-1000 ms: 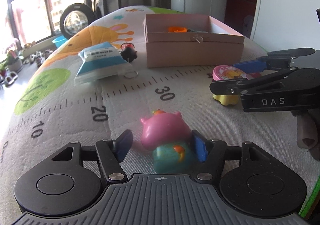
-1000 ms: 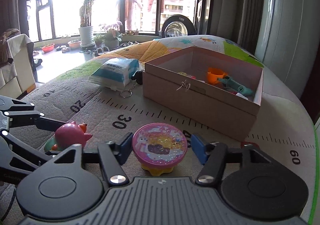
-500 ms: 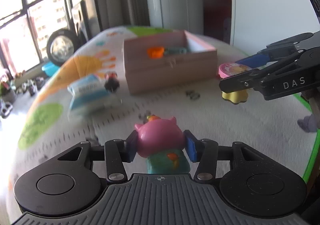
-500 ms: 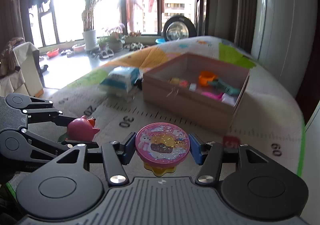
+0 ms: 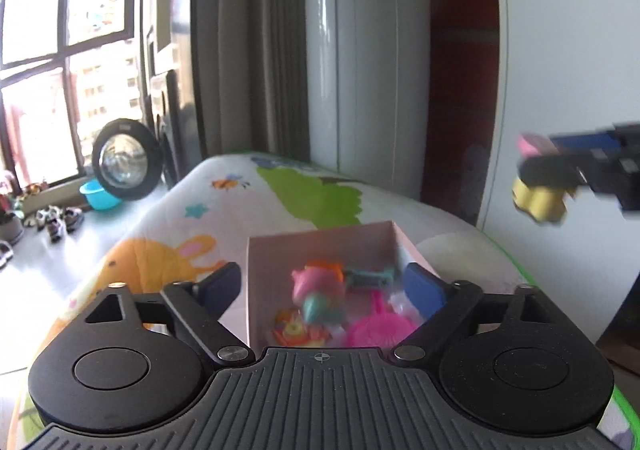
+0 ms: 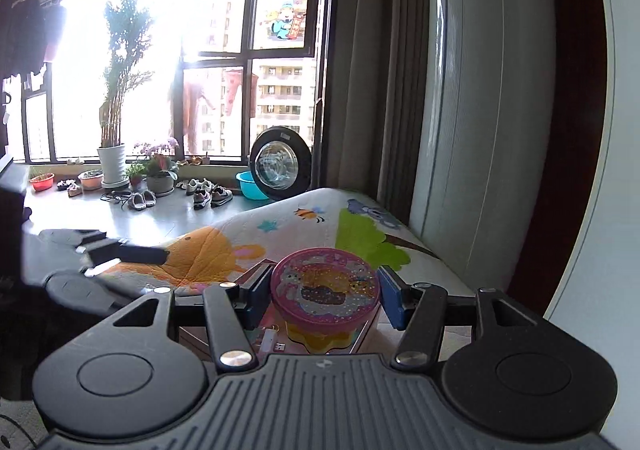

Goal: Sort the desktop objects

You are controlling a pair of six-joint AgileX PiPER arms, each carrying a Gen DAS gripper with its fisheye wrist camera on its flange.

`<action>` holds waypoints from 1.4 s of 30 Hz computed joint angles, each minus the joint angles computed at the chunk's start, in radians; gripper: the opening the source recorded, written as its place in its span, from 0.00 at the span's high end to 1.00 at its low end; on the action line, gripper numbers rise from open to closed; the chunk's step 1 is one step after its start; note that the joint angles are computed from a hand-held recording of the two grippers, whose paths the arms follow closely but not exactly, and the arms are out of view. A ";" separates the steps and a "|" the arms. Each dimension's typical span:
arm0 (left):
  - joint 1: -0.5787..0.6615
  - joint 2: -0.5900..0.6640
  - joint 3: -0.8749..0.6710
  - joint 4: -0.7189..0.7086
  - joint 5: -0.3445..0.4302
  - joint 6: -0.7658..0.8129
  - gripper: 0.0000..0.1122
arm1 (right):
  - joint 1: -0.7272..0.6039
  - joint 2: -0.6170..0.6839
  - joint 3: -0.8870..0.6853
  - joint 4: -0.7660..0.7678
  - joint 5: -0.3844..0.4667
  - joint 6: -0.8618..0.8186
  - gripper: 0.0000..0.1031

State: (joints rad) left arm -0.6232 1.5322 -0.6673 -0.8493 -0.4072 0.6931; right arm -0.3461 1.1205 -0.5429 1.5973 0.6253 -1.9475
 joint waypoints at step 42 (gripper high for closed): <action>0.205 0.091 0.594 0.394 -0.468 -0.817 0.09 | 0.955 1.105 -1.059 -2.046 -0.111 2.277 0.66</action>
State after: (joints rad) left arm -0.4181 1.6230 -0.0738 -0.4557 -0.8749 -0.1240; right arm 0.6084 2.2259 -1.6018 -0.4489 0.5138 0.3291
